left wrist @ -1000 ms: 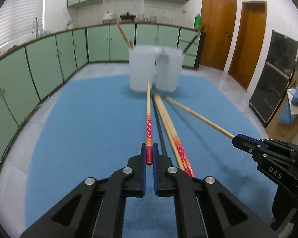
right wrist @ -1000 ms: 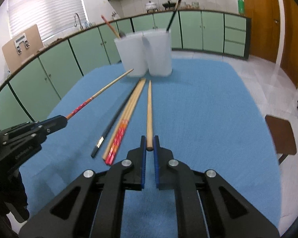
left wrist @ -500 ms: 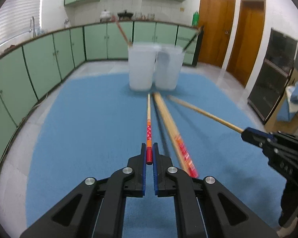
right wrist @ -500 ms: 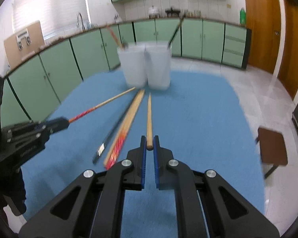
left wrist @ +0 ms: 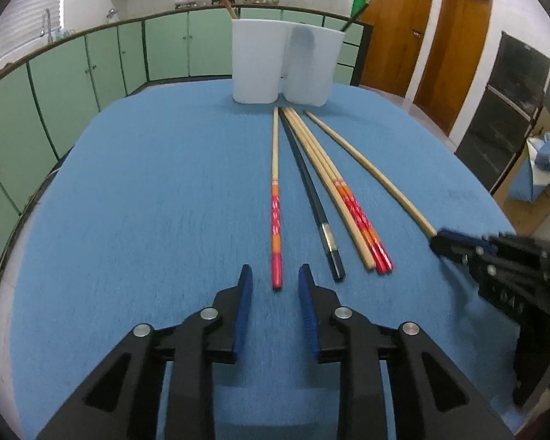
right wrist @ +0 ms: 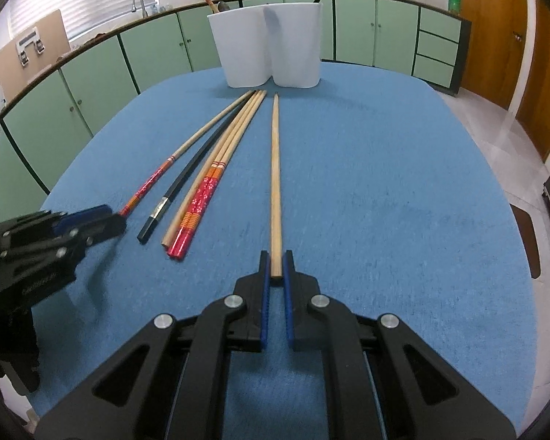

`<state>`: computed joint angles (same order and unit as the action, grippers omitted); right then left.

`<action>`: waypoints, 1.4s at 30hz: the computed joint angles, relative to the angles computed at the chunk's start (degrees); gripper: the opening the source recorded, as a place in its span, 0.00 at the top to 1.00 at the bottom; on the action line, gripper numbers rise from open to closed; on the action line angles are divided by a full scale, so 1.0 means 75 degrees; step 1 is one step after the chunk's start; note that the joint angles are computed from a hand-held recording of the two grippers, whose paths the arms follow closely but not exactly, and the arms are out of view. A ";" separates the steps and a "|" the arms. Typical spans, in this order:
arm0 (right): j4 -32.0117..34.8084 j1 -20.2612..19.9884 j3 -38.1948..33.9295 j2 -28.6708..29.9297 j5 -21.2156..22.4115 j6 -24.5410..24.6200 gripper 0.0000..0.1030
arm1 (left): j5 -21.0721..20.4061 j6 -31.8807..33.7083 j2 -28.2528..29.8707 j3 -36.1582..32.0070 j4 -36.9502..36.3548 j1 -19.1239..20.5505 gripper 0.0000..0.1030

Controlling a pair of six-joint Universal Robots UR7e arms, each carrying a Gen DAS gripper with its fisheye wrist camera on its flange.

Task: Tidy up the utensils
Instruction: 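Grasp a red-patterned chopstick with the left tool while the right tool holds the wooden chopstick, then lift both chopsticks and drop them into the white utensil holder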

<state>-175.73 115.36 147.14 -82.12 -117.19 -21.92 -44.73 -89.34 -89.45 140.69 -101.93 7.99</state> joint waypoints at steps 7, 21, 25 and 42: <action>0.0078 -0.0087 0.0013 -0.0095 0.0118 -0.0001 0.94 | -0.0040 -0.0052 0.0049 -0.0019 0.0071 -0.0060 0.75; 0.0133 -0.0103 -0.0015 -0.0119 0.0154 0.0008 0.94 | 0.0077 -0.0055 0.0175 -0.0119 0.0092 0.0073 0.95; 0.0195 -0.0068 -0.0061 -0.0316 0.0237 -0.0077 0.94 | 0.0109 -0.0399 -0.0008 -0.0279 0.0553 -0.0198 0.95; 0.0864 0.1089 -0.1942 -0.0894 0.0799 -0.0628 0.94 | 0.2327 -0.0761 -0.0319 -0.2263 0.3313 -0.0832 0.95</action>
<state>-169.25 123.52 132.57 -88.83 -111.20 -26.63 -27.28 -95.05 -91.85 123.72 -77.08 1.75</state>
